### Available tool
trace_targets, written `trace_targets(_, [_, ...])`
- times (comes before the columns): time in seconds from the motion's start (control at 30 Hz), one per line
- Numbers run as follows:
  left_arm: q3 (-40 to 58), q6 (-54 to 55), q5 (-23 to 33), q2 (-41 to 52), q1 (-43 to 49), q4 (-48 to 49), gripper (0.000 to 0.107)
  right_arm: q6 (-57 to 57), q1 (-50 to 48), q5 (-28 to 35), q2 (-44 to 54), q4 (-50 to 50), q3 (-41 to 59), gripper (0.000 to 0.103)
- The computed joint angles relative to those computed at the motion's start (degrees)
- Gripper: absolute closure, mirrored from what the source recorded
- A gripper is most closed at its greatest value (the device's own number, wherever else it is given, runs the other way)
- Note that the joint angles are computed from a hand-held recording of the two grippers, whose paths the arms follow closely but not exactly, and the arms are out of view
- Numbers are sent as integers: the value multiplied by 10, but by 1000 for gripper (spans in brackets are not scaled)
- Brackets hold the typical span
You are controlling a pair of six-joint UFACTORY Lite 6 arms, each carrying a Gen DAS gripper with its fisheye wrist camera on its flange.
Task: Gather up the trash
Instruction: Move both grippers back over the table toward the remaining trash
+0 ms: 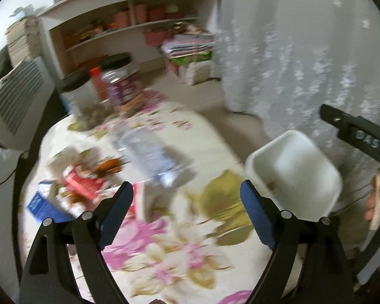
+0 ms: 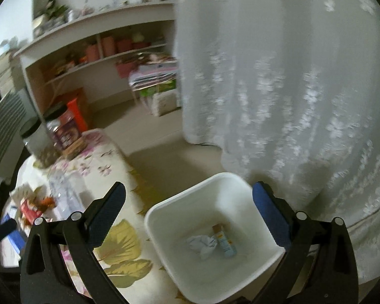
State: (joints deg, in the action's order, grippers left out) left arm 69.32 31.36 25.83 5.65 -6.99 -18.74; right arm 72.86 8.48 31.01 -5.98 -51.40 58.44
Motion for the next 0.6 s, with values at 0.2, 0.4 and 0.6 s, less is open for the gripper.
trace_targets(0.2, [40, 11, 17, 51, 89, 24, 23, 1, 63, 18, 70, -2, 59, 7])
trace_targets(0.4, [81, 35, 30, 100, 160, 21, 23, -9, 111, 28, 131, -1, 113, 7])
trace_targets(0.6, [121, 45, 45, 144, 214, 22, 23, -39, 155, 32, 195, 22, 175, 7])
